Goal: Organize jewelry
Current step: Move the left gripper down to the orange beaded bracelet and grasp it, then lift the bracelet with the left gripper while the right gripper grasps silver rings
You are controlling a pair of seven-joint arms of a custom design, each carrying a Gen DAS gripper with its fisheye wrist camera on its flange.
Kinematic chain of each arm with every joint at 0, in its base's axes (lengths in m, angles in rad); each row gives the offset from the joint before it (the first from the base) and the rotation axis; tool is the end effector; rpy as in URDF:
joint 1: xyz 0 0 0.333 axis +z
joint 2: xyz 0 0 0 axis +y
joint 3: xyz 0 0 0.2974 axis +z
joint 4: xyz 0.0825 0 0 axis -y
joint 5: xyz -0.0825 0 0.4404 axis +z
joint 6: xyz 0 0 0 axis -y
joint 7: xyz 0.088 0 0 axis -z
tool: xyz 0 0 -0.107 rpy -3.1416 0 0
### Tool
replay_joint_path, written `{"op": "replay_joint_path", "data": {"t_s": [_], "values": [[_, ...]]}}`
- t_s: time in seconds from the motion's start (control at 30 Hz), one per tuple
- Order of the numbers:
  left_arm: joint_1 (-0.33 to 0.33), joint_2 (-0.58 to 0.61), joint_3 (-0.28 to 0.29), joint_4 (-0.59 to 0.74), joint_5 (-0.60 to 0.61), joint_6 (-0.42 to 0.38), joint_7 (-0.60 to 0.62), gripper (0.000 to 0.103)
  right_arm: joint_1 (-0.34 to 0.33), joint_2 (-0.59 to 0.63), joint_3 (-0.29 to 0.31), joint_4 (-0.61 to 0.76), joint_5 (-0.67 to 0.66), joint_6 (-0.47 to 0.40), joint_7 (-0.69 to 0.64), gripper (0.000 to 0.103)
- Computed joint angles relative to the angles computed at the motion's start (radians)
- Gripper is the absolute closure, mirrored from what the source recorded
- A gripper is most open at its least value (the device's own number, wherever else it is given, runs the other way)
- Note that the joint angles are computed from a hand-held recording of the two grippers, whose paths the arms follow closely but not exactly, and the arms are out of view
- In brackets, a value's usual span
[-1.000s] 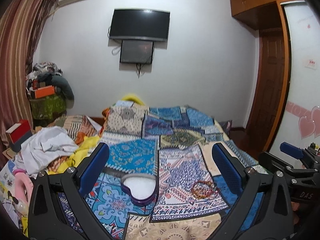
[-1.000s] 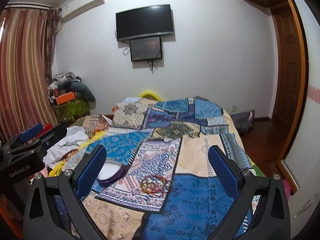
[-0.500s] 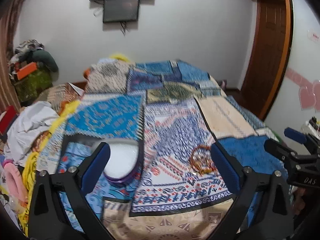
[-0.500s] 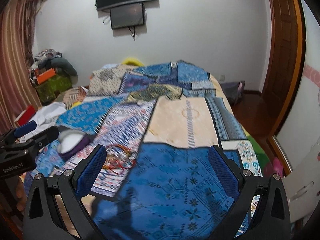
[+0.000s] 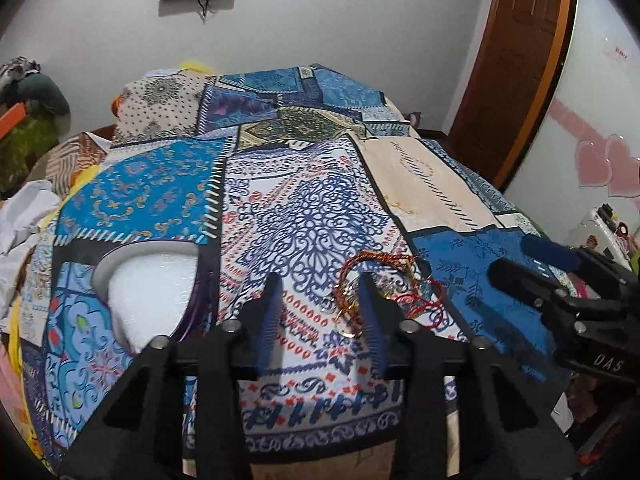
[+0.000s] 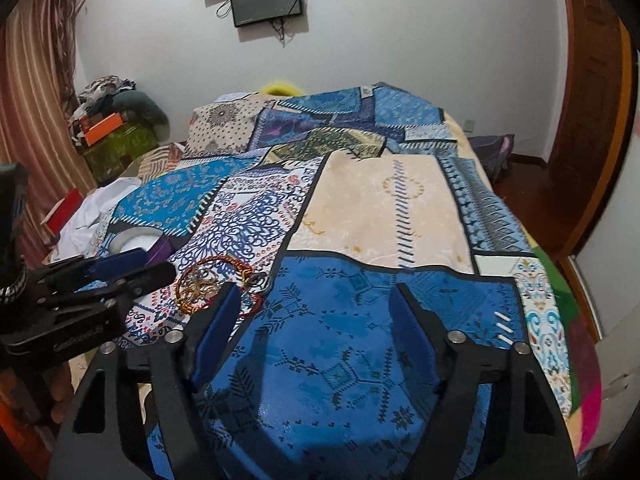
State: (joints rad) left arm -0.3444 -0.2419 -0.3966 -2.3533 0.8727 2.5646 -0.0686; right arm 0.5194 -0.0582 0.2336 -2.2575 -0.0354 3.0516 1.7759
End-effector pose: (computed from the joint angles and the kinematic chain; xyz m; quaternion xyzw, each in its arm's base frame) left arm 0.3995 -0.3837 0.4117 -0.7237 0.5710 -0.3005 0.2446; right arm 0.4412 0.4189 0.4373 -0.8030 0.4300 -0.1386 0.3888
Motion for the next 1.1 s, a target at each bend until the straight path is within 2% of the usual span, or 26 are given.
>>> {"op": "replay_joint_path", "data": {"t_s": [0.07, 0.2, 0.37, 0.47, 0.53, 0.57, 0.63, 0.9, 1.1], "values": [[0.002, 0.003, 0.006, 0.000, -0.003, 0.012, 0.007, 0.075, 0.017, 0.012, -0.010, 0.011, 0.070, -0.001, -0.066, 0.035], [0.009, 0.019, 0.020, 0.002, -0.016, 0.049, 0.018, 0.077, 0.039, 0.023, -0.019, 0.022, 0.185, -0.005, -0.171, 0.038], [0.021, 0.042, 0.028, 0.008, -0.023, 0.097, 0.018, 0.077, 0.046, 0.031, -0.017, 0.031, 0.239, -0.012, -0.219, 0.038], [0.027, 0.049, 0.039, -0.002, -0.032, 0.160, 0.007, 0.078, 0.048, 0.032, -0.017, 0.034, 0.262, -0.017, -0.238, 0.038], [0.033, 0.050, 0.042, -0.007, -0.038, 0.188, 0.004, 0.082, 0.049, 0.031, -0.017, 0.035, 0.271, -0.019, -0.244, 0.038], [0.035, 0.050, 0.042, -0.010, -0.040, 0.201, 0.004, 0.089, 0.050, 0.028, -0.017, 0.034, 0.279, -0.019, -0.250, 0.038], [0.032, 0.056, 0.046, -0.009, -0.072, 0.204, 0.031, 0.099, 0.052, 0.023, -0.017, 0.030, 0.292, -0.017, -0.259, 0.038], [0.045, 0.007, 0.012, -0.032, -0.029, 0.180, -0.032, 0.102, 0.050, 0.001, -0.013, 0.019, 0.285, -0.014, -0.247, 0.038], [0.056, -0.079, -0.016, -0.057, 0.015, 0.161, -0.077, 0.102, 0.038, -0.006, -0.001, 0.014, 0.208, -0.011, -0.177, 0.038]]}}
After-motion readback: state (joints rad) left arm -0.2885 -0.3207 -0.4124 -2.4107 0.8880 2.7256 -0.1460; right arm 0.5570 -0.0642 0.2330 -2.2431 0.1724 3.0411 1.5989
